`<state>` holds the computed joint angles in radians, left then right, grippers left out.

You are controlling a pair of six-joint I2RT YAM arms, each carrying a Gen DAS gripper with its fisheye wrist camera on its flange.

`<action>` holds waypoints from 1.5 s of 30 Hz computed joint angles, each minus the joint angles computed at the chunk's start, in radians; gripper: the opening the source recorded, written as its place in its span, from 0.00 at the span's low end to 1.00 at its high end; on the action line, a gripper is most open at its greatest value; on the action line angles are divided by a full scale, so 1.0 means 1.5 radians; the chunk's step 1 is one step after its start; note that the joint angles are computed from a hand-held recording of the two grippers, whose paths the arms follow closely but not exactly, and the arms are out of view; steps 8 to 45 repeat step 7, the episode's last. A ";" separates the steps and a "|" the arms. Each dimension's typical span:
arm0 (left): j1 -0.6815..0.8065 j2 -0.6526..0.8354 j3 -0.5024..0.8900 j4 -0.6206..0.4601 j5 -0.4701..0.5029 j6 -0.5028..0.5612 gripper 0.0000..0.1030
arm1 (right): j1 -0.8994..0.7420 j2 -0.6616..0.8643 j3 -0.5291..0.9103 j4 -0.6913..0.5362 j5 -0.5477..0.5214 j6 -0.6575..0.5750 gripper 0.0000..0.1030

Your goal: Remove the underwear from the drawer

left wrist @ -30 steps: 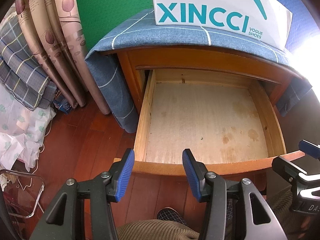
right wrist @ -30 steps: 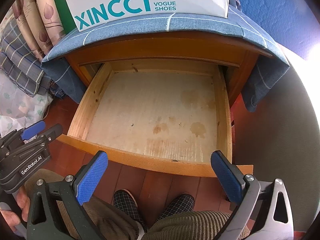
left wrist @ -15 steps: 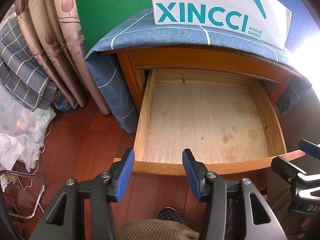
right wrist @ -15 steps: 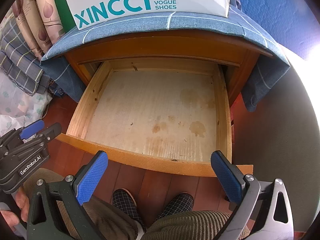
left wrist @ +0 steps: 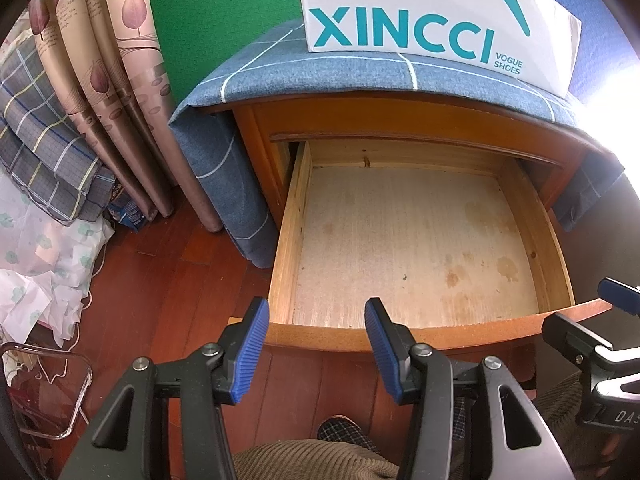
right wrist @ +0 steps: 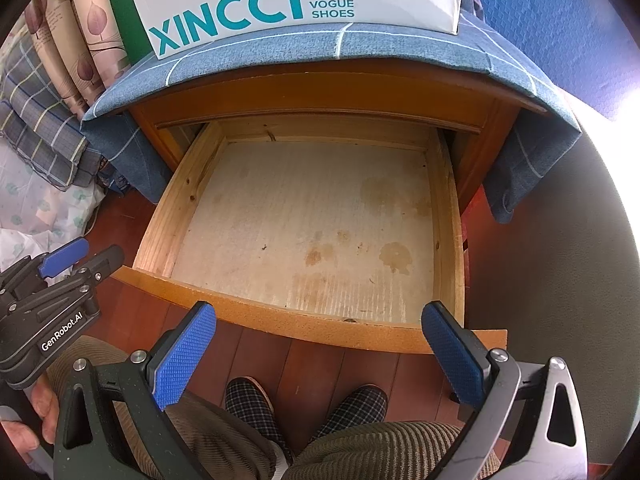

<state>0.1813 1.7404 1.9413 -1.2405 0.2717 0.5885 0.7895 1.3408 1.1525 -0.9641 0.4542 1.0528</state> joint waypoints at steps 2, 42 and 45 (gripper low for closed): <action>0.000 0.000 0.000 -0.001 0.001 0.001 0.49 | -0.001 0.002 0.002 -0.001 0.000 0.000 0.99; 0.005 0.007 0.009 -0.006 0.009 0.005 0.49 | 0.000 0.002 0.003 -0.001 0.000 0.000 0.99; 0.005 0.007 0.009 -0.006 0.009 0.005 0.49 | 0.000 0.002 0.003 -0.001 0.000 0.000 0.99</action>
